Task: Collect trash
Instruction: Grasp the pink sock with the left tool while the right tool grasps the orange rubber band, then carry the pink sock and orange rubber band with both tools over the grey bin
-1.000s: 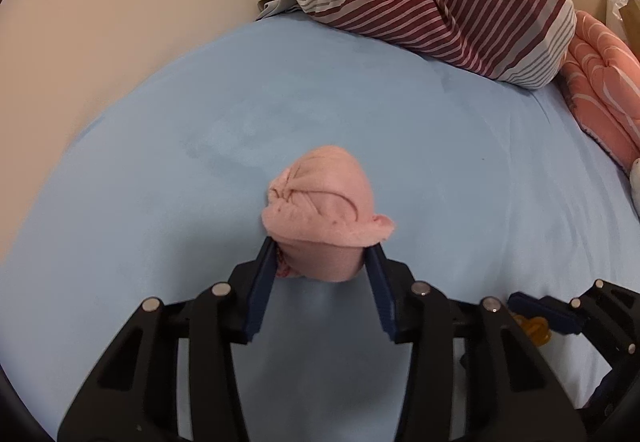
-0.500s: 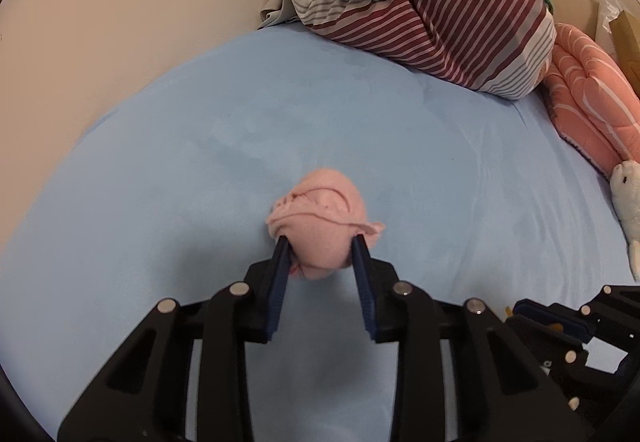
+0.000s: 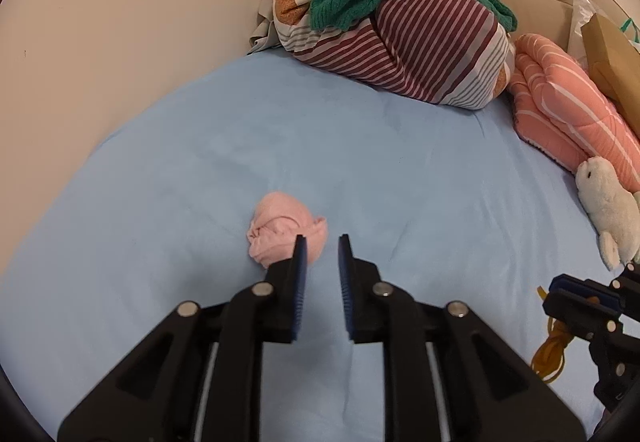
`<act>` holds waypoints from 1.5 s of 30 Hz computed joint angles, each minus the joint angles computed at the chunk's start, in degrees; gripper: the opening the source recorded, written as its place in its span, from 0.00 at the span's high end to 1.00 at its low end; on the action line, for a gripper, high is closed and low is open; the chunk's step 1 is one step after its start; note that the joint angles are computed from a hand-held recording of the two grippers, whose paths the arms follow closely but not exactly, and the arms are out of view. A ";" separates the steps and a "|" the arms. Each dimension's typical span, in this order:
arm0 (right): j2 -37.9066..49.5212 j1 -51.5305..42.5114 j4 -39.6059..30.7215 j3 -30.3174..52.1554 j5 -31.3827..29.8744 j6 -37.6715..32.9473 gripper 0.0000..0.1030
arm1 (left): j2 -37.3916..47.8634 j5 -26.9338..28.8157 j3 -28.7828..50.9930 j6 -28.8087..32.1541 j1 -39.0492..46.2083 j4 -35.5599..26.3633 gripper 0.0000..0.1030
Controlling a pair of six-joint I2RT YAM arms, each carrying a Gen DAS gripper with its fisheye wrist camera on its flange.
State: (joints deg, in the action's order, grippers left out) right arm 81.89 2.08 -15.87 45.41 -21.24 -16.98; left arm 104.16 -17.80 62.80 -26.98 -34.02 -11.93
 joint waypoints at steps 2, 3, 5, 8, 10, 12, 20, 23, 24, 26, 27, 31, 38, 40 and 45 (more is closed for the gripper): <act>-0.74 -0.01 -0.25 -0.60 -0.08 0.24 0.94 | -0.07 -1.31 -0.67 -0.54 0.07 0.74 0.30; -0.30 0.36 0.23 -0.70 0.23 0.55 0.94 | -0.11 -2.10 -1.36 -0.70 0.20 1.79 0.28; 0.70 0.94 0.98 -0.74 0.70 0.79 0.94 | 0.77 -2.15 -1.22 0.02 0.81 1.54 0.28; 2.71 1.99 2.00 -0.20 1.21 1.44 0.94 | 3.88 -1.13 0.07 1.12 2.58 1.71 0.28; 4.51 2.58 2.52 0.65 1.46 1.59 0.94 | 7.30 -0.10 2.20 2.06 3.92 1.70 0.28; 6.40 2.76 1.46 2.19 1.14 1.08 0.94 | 11.02 0.90 4.78 3.01 4.87 1.47 0.28; 10.34 1.75 2.19 4.14 1.51 0.37 0.94 | 17.64 1.99 8.86 3.32 6.28 2.99 0.46; 10.80 1.44 2.06 4.34 1.59 0.06 0.94 | 16.12 2.61 7.35 3.13 6.41 3.56 0.48; 10.81 1.34 2.03 4.28 1.55 0.10 0.94 | 15.41 2.77 6.76 3.01 6.30 3.52 0.48; 10.41 1.06 1.82 3.93 1.22 0.17 0.94 | 13.93 2.56 5.65 2.68 5.75 3.38 0.48; 9.86 0.99 1.69 3.53 1.17 0.18 0.94 | 12.82 2.24 4.86 2.42 5.32 3.23 0.48; 7.18 0.11 0.23 2.31 0.78 -0.17 0.94 | 7.58 1.42 1.90 0.70 2.96 1.64 0.48; -2.95 -3.23 -6.01 -0.70 -0.51 -1.79 0.94 | -2.84 -2.17 -1.02 -4.06 -5.61 -6.38 0.48; -6.04 -4.82 -8.45 -1.36 -1.25 -2.67 0.94 | -5.53 -3.29 -1.09 -6.04 -8.77 -9.30 0.48; -14.76 -9.53 -15.65 -2.63 -3.18 -5.07 0.94 | -10.41 -6.10 0.54 -11.29 -17.44 -17.03 0.48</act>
State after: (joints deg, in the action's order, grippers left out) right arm 67.13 -7.45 -31.52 42.78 -24.41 -22.05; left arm 93.74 -23.90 63.35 -38.27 -51.46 -28.97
